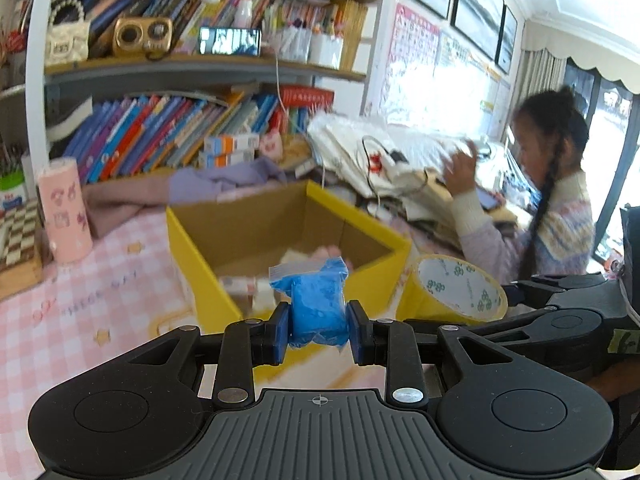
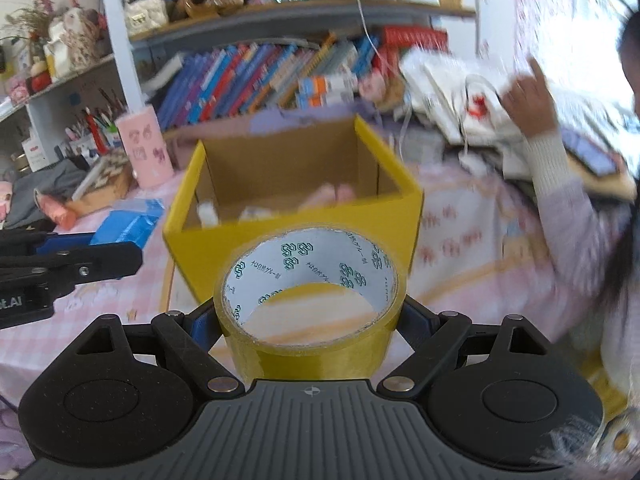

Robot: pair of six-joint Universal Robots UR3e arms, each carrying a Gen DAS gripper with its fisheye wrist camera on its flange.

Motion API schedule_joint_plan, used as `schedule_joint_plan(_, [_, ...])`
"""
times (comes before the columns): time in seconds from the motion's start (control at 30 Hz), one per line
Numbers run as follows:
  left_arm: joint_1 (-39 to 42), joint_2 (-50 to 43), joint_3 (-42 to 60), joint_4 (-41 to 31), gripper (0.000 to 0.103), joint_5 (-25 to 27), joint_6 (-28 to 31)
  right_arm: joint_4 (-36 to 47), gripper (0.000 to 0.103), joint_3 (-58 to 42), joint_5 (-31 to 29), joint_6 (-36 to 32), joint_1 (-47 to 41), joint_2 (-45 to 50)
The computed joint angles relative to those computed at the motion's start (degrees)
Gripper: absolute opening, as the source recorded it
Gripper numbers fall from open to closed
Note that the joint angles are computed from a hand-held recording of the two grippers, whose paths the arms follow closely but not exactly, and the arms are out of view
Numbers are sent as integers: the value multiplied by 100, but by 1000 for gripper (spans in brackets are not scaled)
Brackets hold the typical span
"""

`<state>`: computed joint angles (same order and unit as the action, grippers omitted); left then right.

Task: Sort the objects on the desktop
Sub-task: 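Carry the tape with the right tool while the left tool carries the blue object to the box, then open the right tool to drop the tape while the left tool releases the blue object into the box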

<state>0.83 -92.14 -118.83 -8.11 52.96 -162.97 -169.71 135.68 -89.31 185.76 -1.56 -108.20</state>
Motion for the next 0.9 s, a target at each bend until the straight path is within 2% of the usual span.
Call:
schedule_joint_plan(0.2, [-546,-857,1083,330,28,627,-685,-449,86,-513,943,-894,-794,533])
schedule_joint_plan(0.47, [-1328,-1936,2517,244,28,1864,-1346,-318,86,-1686,2147,-1868,-1588,1602])
schedule_joint_plan(0.7, [-1750,-2852,3757,-11,28,2944,-1711,267,86,-3105,2825,-2883,-1750,2973])
schedule_joint_plan(0.9, [-1893,-3791,5238,-793,28,3604,-1920,1307,86,-4863,3146,-3726,-1627,4267])
